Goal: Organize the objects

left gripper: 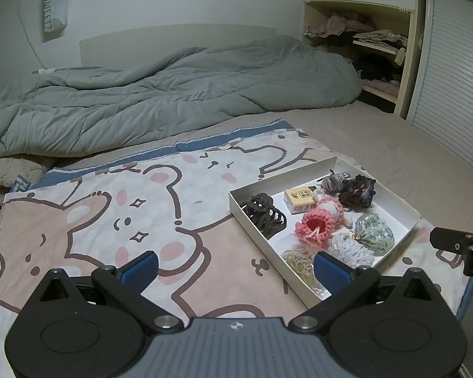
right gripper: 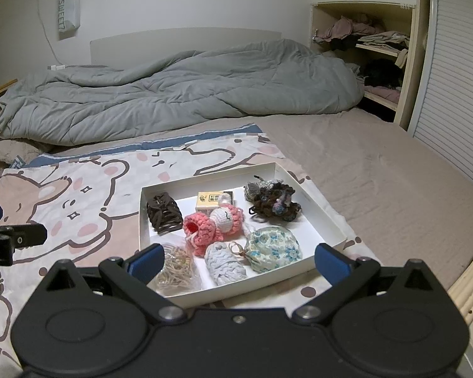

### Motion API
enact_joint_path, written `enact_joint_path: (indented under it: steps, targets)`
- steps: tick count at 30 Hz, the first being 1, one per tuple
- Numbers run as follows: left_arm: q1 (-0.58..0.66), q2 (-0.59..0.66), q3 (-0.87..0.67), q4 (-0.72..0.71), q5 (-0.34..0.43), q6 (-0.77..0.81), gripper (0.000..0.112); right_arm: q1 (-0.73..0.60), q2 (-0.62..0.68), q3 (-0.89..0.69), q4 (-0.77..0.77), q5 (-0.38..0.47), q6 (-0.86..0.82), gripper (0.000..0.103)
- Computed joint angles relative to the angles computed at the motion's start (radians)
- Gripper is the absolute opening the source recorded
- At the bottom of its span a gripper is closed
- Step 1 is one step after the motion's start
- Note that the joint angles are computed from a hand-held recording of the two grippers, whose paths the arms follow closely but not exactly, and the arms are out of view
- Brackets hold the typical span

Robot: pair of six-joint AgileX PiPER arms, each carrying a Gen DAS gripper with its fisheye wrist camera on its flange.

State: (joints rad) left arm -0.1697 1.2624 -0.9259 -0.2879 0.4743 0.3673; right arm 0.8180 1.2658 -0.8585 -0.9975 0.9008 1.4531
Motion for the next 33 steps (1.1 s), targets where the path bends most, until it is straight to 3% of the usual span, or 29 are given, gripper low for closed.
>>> enact_joint_path:
  steps: [33]
  targets:
    - [0.010, 0.014, -0.006, -0.029, 0.020, 0.013, 0.103, -0.007, 0.001, 0.001, 0.011, -0.002, 0.008, 0.103]
